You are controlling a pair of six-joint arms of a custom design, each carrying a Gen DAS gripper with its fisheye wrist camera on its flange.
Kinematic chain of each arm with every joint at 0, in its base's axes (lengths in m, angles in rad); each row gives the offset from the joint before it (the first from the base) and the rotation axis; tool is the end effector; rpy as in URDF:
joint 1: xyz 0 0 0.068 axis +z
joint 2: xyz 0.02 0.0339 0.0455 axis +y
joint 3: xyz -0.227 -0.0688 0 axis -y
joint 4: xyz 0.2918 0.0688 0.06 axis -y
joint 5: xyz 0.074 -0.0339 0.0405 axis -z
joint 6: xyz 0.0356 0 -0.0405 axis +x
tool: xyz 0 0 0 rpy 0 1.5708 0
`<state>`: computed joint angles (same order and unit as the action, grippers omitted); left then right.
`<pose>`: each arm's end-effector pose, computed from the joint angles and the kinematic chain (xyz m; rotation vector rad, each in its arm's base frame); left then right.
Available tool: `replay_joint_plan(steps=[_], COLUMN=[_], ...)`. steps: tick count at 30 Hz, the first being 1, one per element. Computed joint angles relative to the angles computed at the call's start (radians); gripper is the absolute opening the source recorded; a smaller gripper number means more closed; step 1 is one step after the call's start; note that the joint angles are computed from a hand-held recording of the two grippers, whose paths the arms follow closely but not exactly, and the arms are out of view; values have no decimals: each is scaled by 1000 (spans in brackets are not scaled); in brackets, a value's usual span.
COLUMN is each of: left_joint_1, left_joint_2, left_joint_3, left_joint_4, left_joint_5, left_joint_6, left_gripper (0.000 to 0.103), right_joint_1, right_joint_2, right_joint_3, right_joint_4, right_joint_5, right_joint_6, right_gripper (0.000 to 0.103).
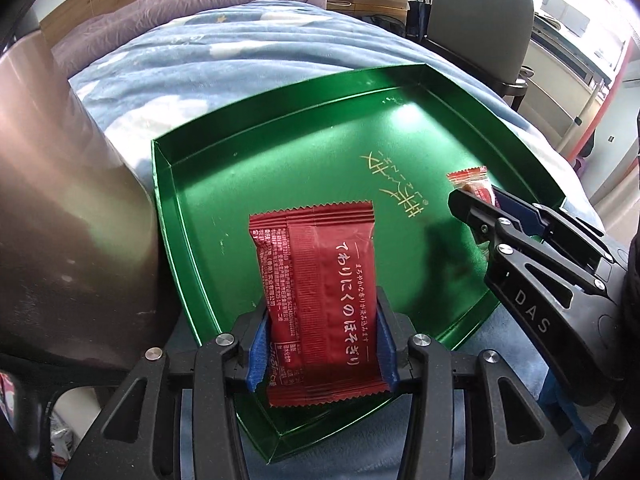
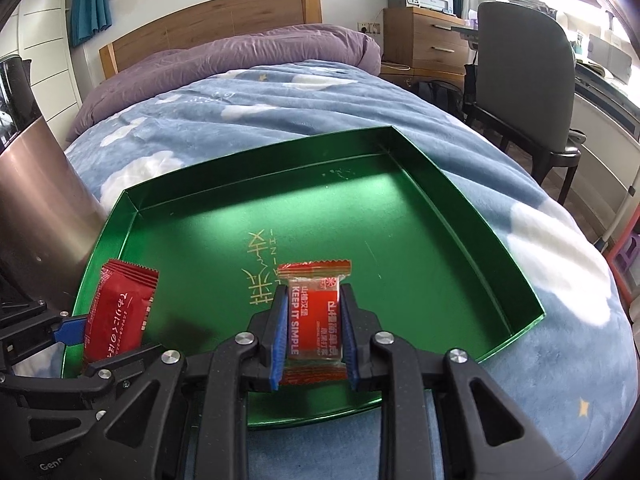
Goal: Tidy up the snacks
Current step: 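Open both tools to drop the red packet and candy into the tray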
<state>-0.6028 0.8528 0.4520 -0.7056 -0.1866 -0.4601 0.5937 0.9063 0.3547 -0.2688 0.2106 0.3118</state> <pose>0.1780 -0.1145 0.1284 0.1303 2.6445 -0.1037 0.1983 0.1248 0.1108 -0.2356 2.3637 0.1833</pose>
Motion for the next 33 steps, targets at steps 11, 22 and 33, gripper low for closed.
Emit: replay_joint_plan(steps=[11, 22, 33], left_joint_1=[10, -15, -93], left_joint_2=[40, 41, -80], left_joint_3=[4, 16, 47], left_joint_4=[35, 6, -128], left_joint_5=[1, -20, -86], left_joint_6=[-1, -32, -85], left_gripper=[42, 48, 50], right_joint_1=[20, 15, 30], right_joint_2=[22, 18, -248], right_joint_3=[4, 12, -14], right_joint_4=[-5, -32, -231], right_joint_5=[34, 44, 83], right_joint_6=[-11, -20, 3], right_gripper=[0, 23, 34])
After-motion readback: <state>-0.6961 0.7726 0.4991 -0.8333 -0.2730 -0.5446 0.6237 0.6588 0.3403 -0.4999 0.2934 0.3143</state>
